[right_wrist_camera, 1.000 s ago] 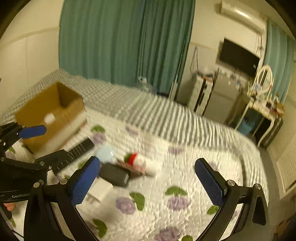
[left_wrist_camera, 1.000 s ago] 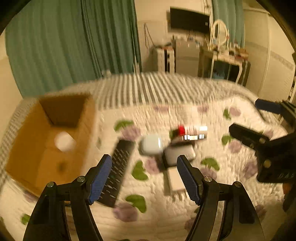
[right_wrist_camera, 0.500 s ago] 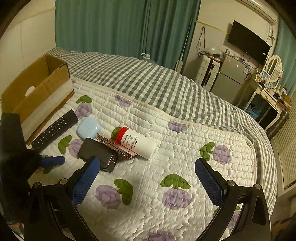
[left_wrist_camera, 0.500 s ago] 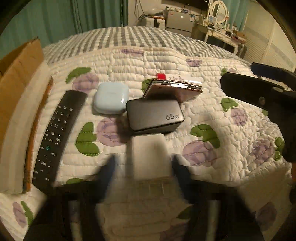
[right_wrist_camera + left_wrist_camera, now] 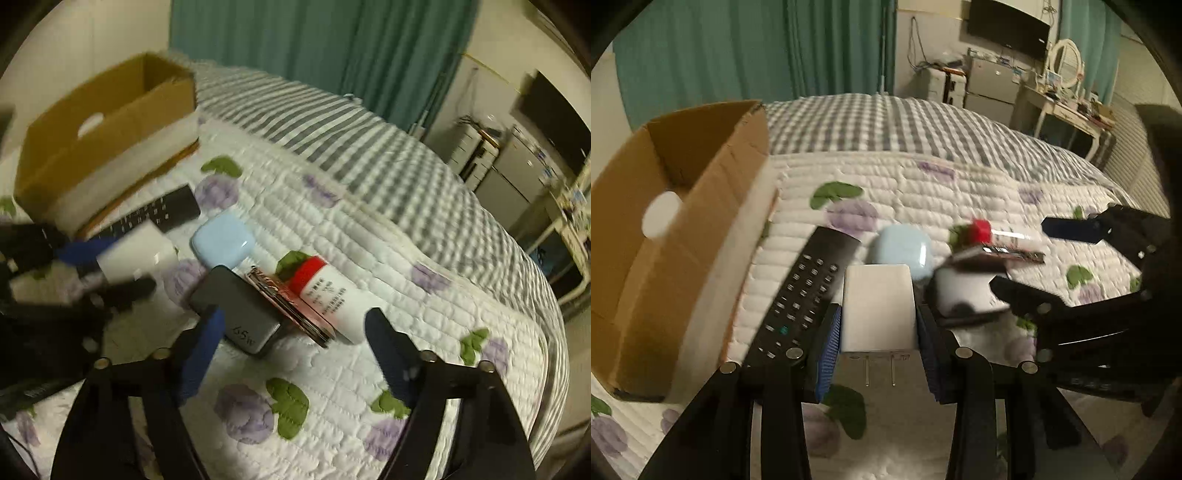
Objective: Organize rigid objects
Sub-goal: 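Grasp the small white charger with the left gripper while the right gripper grasps the brown phone case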
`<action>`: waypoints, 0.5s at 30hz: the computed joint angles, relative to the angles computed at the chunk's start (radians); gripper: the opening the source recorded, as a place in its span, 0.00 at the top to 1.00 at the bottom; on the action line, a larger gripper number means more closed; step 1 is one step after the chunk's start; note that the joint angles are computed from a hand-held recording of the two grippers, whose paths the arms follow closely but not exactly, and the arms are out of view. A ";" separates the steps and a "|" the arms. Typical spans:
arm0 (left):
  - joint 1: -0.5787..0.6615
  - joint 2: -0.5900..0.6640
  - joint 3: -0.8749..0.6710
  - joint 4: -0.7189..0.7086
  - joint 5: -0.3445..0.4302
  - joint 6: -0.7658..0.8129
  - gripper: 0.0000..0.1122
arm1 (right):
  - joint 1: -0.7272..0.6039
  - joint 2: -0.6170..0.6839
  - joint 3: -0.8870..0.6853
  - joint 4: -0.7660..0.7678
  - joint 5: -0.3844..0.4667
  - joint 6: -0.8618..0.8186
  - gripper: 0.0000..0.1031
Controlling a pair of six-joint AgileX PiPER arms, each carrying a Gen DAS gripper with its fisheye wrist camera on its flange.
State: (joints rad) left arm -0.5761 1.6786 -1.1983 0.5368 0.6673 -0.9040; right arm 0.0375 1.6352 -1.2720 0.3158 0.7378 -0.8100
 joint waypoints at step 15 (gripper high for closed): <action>0.021 0.036 -0.049 -0.031 -0.002 0.037 0.64 | 0.019 0.052 -0.055 0.020 0.015 -0.036 0.88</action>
State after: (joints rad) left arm -0.5549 1.7147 -1.2477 0.5060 0.6649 -0.8669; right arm 0.0568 1.6868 -1.3265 0.3357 0.7530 -0.8456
